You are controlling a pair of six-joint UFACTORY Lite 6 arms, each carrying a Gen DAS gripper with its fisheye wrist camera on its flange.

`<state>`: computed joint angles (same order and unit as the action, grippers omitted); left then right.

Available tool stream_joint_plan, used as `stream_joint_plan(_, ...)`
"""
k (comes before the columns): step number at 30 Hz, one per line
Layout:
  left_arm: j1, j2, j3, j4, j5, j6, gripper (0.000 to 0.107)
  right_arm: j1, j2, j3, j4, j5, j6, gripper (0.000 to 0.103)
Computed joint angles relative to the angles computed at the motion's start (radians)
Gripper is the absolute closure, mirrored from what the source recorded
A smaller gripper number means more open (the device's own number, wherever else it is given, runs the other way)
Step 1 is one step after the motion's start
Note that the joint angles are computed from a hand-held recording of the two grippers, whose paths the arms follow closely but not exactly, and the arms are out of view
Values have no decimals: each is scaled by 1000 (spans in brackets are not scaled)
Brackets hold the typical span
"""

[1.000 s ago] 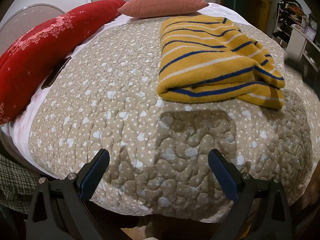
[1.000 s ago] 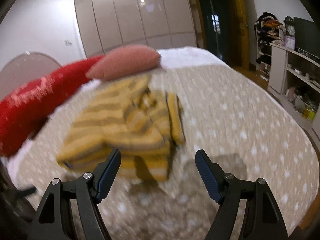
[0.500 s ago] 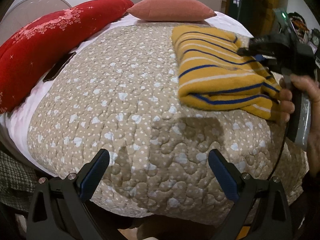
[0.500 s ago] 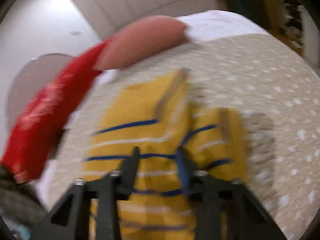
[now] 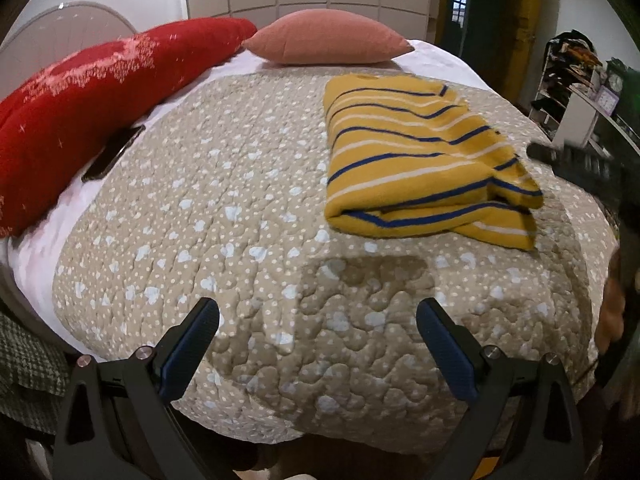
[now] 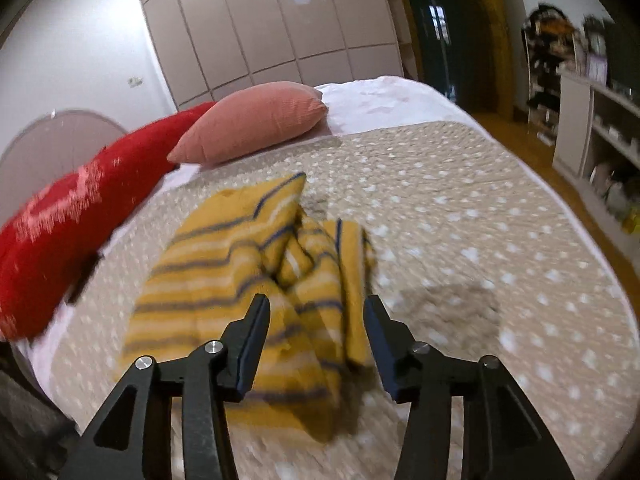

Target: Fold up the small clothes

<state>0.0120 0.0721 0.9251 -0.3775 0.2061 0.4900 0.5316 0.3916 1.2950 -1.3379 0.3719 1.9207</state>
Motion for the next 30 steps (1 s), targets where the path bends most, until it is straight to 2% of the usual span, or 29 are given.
stream_joint_plan(5,-37,-39,-29,120,-13,-120,8,90,-82,-153,-63,78,86,41)
stream_joint_plan(12,-64,-70,-56,225,-26,-224,8,155,-70,-180,-57,114,112,36)
stream_joint_plan(21,-30,16,-9,1,32,0,8,184,15,-85,45,107,20,33)
stream_joint_plan(30,5,62,10,-106,35,94,8,251,131,56,161,212,-118,32)
